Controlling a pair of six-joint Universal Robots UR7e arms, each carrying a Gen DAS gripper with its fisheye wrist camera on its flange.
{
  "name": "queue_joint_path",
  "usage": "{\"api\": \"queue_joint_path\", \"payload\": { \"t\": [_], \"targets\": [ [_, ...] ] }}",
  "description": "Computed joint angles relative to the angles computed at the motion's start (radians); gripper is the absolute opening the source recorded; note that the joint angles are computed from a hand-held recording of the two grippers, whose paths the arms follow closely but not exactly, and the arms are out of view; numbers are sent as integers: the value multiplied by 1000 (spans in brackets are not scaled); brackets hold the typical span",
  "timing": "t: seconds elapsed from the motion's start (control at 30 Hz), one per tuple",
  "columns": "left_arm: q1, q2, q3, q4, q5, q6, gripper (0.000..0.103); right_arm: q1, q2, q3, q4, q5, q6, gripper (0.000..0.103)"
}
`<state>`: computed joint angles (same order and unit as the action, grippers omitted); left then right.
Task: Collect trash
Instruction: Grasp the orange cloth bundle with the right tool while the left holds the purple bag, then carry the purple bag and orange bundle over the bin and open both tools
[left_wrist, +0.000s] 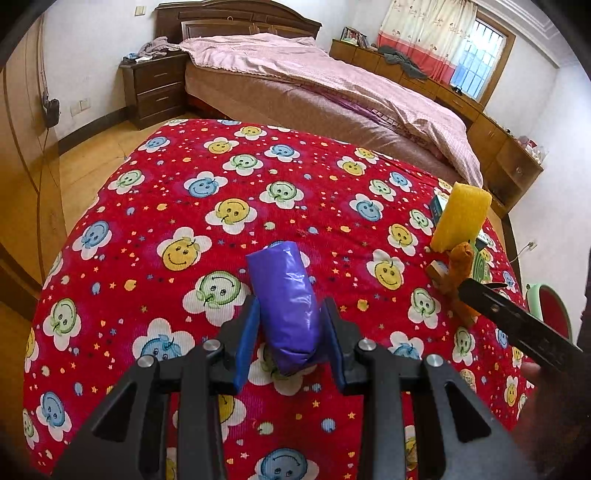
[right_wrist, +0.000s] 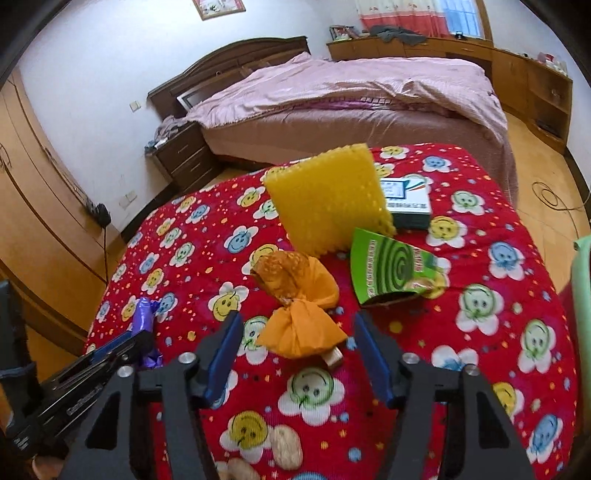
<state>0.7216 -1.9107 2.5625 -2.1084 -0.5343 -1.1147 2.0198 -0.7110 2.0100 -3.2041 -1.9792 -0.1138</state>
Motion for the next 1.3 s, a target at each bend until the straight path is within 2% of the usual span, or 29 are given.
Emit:
{"api": "queue_joint_path", "payload": {
  "t": [0.17, 0.23, 0.4, 0.9, 1.1, 1.3],
  "targets": [
    [-7, 2, 2, -5, -5, 4, 35, -15, 8, -9, 14, 11, -5, 42],
    [-12, 1, 3, -4, -6, 2, 35, -15, 8, -4, 2, 10, -12, 30],
    [-31, -5, 6, -2, -14, -3, 35, -10, -4, 22, -35, 13, -36, 19],
    [-171, -48, 2, 108, -34, -84, 35, 11, -147, 166, -145, 102, -5, 17],
    [-229, -40, -5, 132, -44, -111, 35, 17, -219, 227, -180, 102, 11, 17],
    [-281, 1, -16, 91, -53, -84, 35, 14, -300, 288, -219, 90, 26, 17]
  ]
}}
